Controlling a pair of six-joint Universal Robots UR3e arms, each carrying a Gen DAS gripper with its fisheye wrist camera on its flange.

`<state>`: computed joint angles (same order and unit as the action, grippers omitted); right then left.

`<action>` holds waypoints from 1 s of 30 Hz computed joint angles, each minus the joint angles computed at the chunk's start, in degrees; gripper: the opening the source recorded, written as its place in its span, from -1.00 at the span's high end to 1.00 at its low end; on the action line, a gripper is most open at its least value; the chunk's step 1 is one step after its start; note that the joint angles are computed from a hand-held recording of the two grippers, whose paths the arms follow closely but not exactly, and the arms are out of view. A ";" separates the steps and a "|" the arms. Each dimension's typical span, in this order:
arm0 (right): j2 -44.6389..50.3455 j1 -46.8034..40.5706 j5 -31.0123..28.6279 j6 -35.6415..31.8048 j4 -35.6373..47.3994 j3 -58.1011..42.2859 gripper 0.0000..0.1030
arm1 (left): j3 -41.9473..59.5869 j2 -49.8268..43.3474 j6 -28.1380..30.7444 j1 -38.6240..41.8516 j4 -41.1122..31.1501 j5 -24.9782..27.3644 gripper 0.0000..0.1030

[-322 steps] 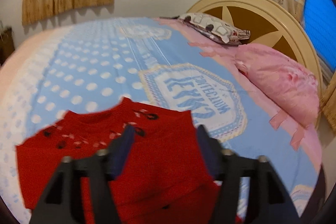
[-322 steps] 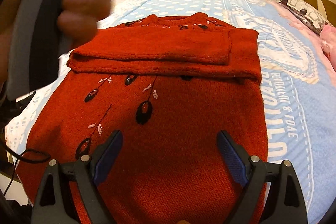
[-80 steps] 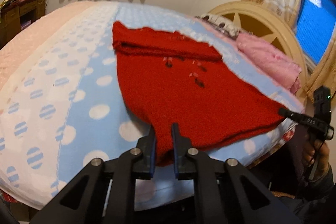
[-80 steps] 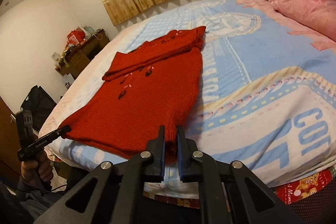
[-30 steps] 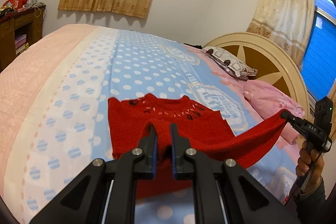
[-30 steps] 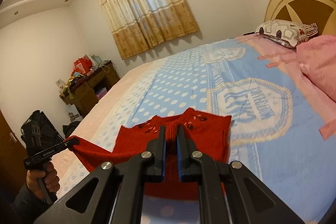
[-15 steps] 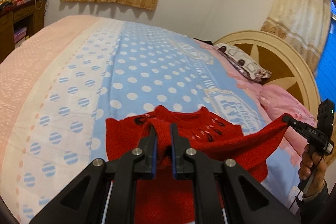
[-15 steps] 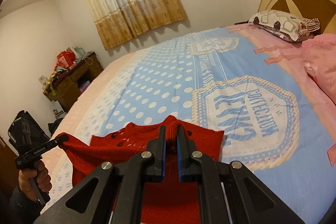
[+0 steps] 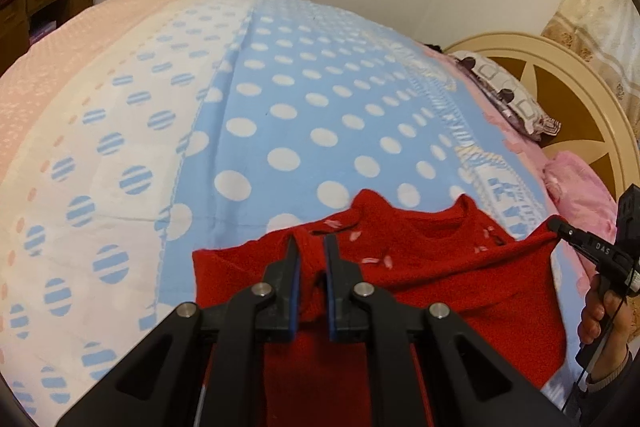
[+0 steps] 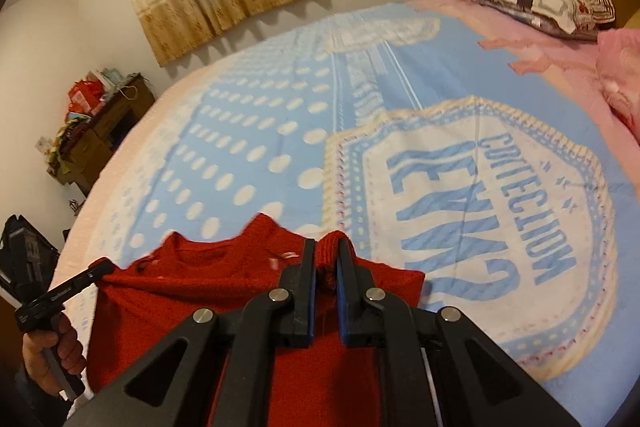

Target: Fold small clothes

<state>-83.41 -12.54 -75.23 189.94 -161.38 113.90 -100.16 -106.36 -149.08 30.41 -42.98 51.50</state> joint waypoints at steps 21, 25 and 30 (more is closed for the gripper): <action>11.49 16.45 -12.51 -5.88 18.15 -17.14 -0.58 | -25.52 13.02 4.75 2.11 28.23 11.80 -0.23; 17.36 15.63 -14.21 -3.82 17.17 -20.81 -0.59 | -23.13 7.30 3.03 1.97 28.29 15.37 -0.28; 14.36 19.94 -19.82 -2.27 15.80 -18.99 -0.59 | -26.50 12.19 4.63 6.80 24.56 9.88 -0.29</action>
